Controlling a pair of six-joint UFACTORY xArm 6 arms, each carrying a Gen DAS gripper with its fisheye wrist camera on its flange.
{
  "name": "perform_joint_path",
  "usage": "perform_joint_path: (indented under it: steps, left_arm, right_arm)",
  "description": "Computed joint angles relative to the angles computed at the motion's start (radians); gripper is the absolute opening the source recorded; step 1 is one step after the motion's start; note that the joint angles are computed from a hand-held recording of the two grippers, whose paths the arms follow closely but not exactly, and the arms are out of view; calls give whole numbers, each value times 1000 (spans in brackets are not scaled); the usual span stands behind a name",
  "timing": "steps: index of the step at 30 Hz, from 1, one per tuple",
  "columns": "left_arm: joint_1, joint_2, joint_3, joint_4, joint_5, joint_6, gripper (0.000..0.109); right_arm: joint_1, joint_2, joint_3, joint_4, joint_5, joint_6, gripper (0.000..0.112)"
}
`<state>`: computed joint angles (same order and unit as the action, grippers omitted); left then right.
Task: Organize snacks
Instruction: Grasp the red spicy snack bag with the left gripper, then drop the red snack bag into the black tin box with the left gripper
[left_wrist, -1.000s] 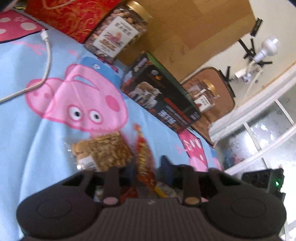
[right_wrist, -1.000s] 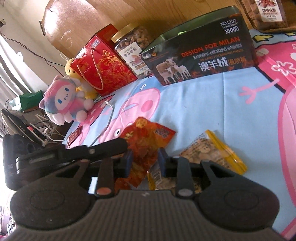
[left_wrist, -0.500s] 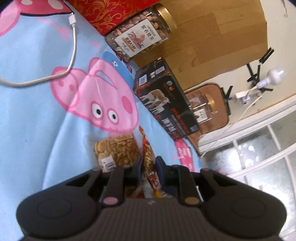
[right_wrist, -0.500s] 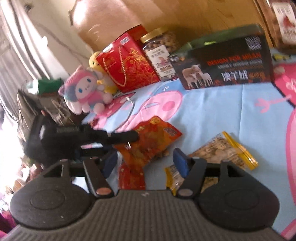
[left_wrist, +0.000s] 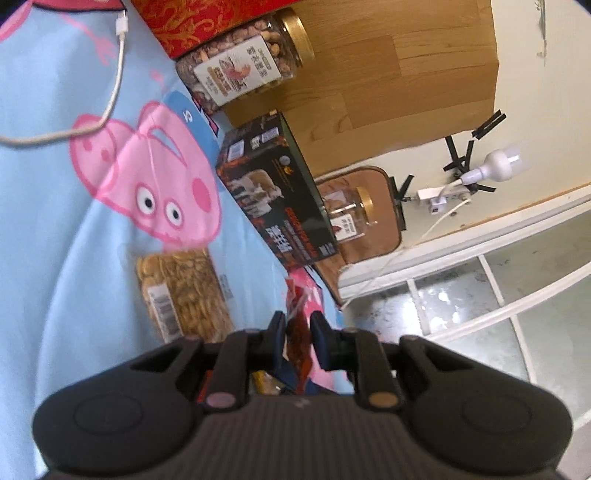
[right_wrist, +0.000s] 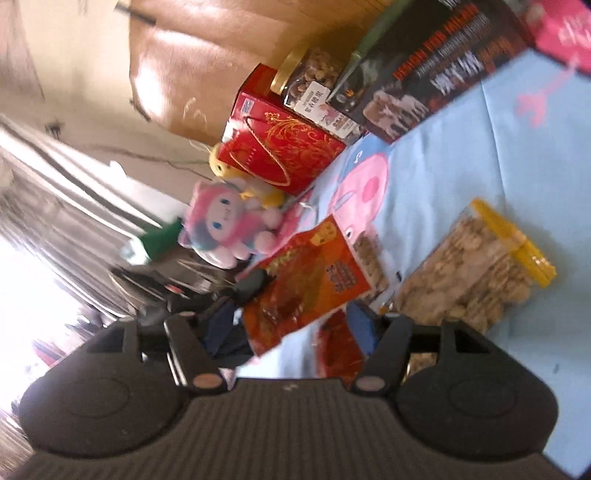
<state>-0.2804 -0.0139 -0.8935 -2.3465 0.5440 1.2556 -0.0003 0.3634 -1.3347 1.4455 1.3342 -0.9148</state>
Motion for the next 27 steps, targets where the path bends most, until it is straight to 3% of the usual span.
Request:
perform_joint_path:
  steps: [8,27]
  left_arm:
    - [-18,15,-12,30,28,-5,16]
    - [-4,15,37,9,22,-20,16]
  right_arm:
    - [-32,22,-8,58,86,89,69]
    - [-24,20,-4,46,64,66,68]
